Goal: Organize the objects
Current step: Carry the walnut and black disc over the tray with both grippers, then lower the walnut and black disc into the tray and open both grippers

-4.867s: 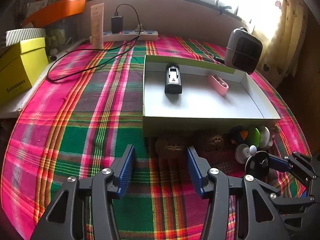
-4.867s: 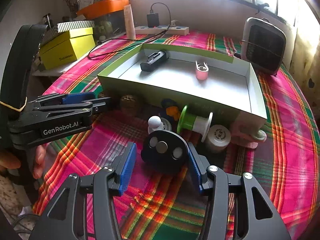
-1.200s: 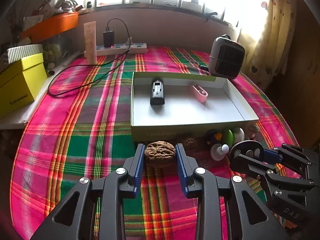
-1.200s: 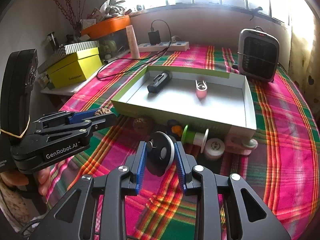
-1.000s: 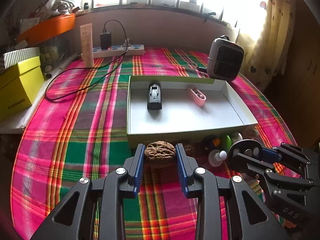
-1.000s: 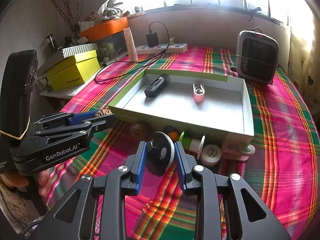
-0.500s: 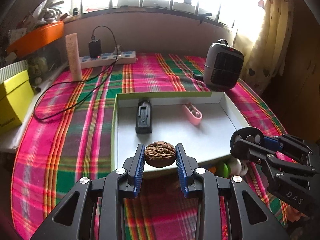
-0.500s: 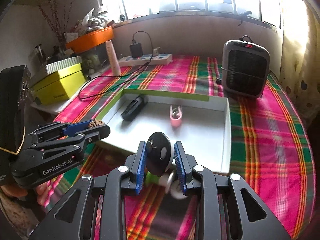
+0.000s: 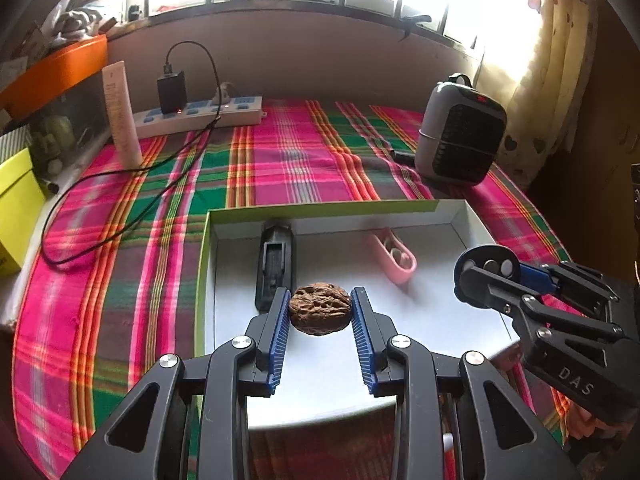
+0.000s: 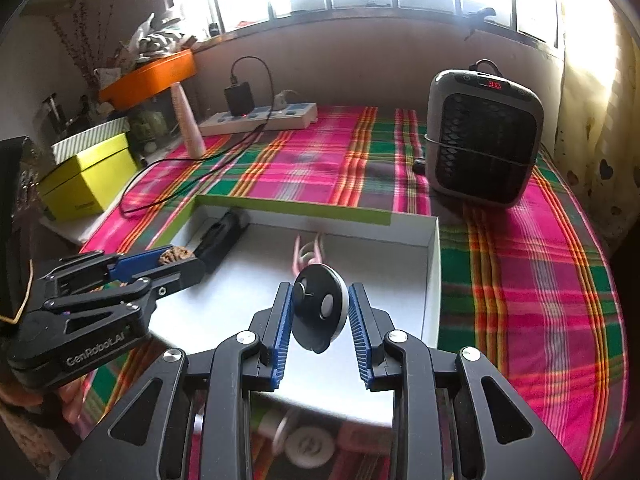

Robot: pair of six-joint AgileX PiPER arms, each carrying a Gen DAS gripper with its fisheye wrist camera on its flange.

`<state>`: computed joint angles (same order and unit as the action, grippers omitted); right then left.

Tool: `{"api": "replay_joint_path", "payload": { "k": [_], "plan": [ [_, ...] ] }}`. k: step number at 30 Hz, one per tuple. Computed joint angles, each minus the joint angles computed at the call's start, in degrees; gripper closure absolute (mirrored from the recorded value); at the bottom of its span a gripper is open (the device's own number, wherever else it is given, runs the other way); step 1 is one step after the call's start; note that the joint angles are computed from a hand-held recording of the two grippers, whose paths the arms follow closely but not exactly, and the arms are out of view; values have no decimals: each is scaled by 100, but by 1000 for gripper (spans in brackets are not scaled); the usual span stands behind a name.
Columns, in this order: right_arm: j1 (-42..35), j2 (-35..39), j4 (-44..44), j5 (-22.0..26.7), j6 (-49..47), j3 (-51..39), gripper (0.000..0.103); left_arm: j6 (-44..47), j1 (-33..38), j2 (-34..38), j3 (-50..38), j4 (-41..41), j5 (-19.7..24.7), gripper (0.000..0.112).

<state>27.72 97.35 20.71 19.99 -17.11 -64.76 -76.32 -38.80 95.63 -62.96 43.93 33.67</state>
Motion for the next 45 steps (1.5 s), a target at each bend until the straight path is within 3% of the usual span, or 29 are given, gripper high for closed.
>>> {"api": "replay_joint_path", "payload": {
  "k": [16, 31, 45],
  "plan": [
    [-130, 1054, -469, 519, 530, -1244, 74, 1270, 561, 862, -907, -860, -216, 84],
    [-182, 1330, -589, 661, 693, -1543, 74, 1161, 472, 1219, -1247, -513, 4, 84],
    [-126, 1332, -949, 669, 1013, -1547, 74, 1342, 518, 1290, -1286, -742, -48, 84]
  ]
}}
